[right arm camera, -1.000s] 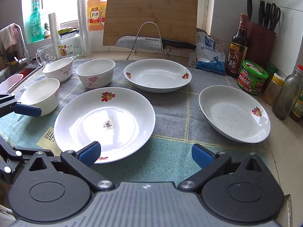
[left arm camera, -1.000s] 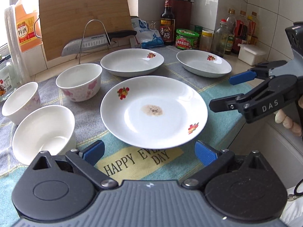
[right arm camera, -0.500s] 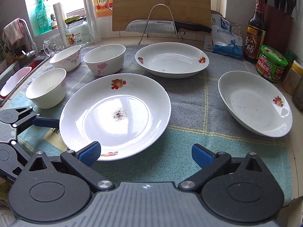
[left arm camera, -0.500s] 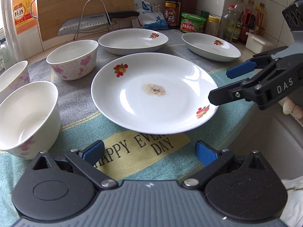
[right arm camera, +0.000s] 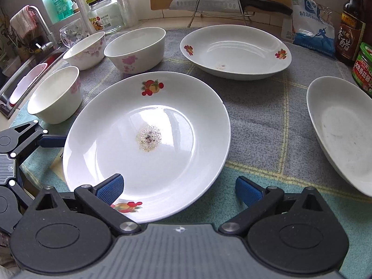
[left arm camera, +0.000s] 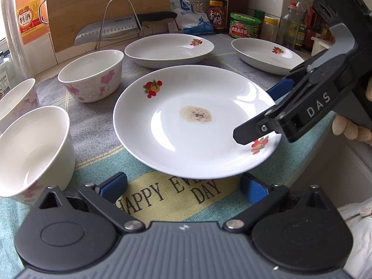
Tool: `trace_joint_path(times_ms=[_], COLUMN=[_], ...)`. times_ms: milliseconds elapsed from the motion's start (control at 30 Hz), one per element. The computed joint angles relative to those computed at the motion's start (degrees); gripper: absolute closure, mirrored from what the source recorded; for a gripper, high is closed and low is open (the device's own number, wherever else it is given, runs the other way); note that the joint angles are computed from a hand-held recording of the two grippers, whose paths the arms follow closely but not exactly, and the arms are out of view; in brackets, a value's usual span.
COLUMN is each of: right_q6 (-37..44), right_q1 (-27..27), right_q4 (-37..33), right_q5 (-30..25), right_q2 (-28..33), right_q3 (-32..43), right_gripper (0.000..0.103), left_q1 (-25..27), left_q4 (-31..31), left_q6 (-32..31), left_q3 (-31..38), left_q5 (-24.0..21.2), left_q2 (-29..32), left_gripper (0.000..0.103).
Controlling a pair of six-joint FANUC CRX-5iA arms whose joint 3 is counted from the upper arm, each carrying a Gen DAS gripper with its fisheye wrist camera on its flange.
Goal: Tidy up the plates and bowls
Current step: 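Grasp the stained plate rim with the right gripper, then lift and carry the stained plate with the right gripper toward another plate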
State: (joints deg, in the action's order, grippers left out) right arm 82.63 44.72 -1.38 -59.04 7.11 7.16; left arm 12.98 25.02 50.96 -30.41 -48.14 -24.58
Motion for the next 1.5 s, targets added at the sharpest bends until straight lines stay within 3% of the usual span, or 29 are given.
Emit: trace_joint_path(times_ms=[300, 700, 900, 1500], right_q6=[1.3, 5.4, 11.7, 20.5], right_q1=[0.5, -4.0, -6.5, -12.7], right_q4=[1.1, -7.4, -12.6, -25.7], right_q5=[-3.9, -8.8, -12.0, -28.7], right_q2=[1.6, 5.8, 9.3, 21.4], right_q3=[2.3, 10.6, 16.6, 36.5], right_gripper=[0.0, 0.0, 0.0, 0.0], left_q1=[-0.4, 0.5, 0.9, 1.0], left_q4=[-0.9, 2.3, 4.2, 5.4], left_q6=[1.2, -3.5, -6.2, -9.0], left_q3=[1.0, -0.2, -1.2, -1.2], left_q5=[-0.2, 0.4, 0.9, 0.5], left_q2=[0.9, 0.9, 0.5, 1.0], left_gripper=[0.0, 0.0, 0.0, 0.0])
